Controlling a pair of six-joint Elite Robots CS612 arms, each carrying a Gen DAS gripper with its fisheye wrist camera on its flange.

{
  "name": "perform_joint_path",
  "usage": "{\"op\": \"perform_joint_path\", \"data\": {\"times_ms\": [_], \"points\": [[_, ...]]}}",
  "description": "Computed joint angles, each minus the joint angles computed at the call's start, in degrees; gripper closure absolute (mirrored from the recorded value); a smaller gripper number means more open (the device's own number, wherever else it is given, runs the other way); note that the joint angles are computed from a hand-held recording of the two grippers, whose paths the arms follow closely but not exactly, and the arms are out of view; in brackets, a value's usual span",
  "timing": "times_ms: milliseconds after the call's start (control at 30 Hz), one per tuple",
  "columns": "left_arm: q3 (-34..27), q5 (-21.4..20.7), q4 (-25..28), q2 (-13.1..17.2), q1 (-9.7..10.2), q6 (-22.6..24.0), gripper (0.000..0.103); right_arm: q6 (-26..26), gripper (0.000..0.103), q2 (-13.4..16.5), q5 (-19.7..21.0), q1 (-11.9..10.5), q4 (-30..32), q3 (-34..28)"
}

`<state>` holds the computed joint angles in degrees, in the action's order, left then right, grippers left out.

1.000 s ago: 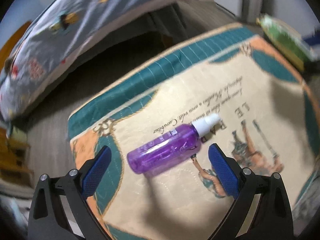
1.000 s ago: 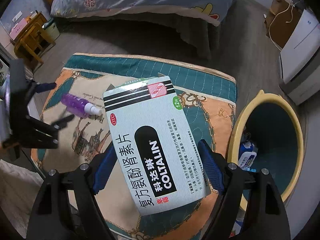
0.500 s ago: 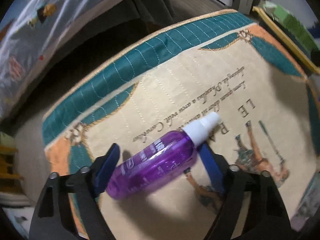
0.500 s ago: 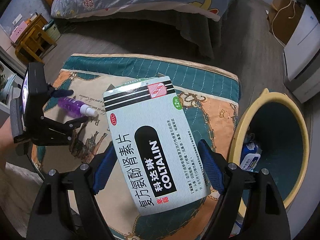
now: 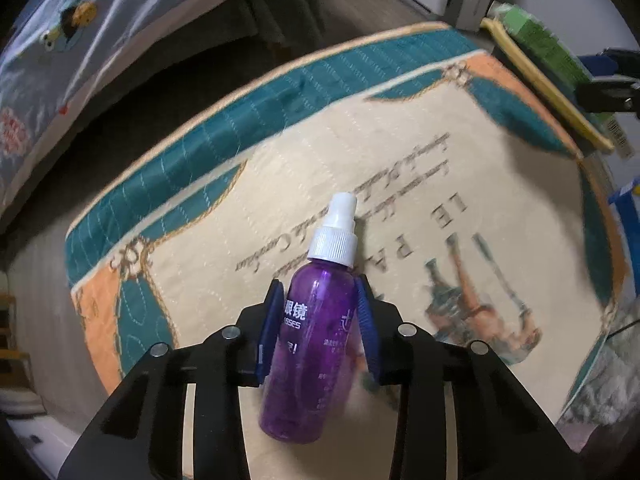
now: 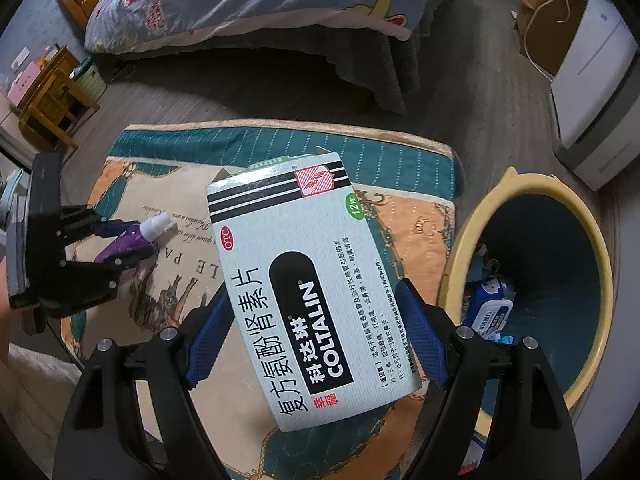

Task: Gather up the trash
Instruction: 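Grasp the COLTALIN medicine box with the right tool while the left tool grasps the purple spray bottle, then carry the medicine box and purple bottle in both tools over the bin, then open the right tool to drop the medicine box while the left tool drops the purple bottle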

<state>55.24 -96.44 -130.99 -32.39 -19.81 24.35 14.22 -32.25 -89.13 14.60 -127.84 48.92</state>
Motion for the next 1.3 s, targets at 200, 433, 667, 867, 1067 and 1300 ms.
{"op": "perform_joint_path", "data": {"times_ms": [200,433,667,867,1067,1300], "points": [[0.73,-4.25,-3.14,-1.10,-0.38,-0.98,0.067,1.98,0.024,-1.21,-1.23,-0.25,-2.71,2.00],[1.92,-7.82,-7.22,-2.38,-2.64,-0.23,0.069,5.49,0.024,-4.90,-3.90,-1.35,-7.46,8.67],[2.04,-10.14,-10.60,-2.97,-5.18,-0.41,0.069,12.07,0.024,-9.06,-6.57,-3.19,-12.86,16.57],[1.94,-11.36,-12.61,-3.26,-7.47,0.11,0.069,19.44,0.024,-11.74,-7.79,-5.11,-15.52,22.24],[0.86,-13.61,-12.88,-2.59,-9.62,0.45,0.069,24.21,0.024,-12.98,-8.05,-6.55,-17.07,25.60],[-1.37,-15.31,-12.74,-0.59,-11.32,-0.52,0.069,29.23,0.024,-13.68,-7.47,-8.02,-18.32,28.23]]}}
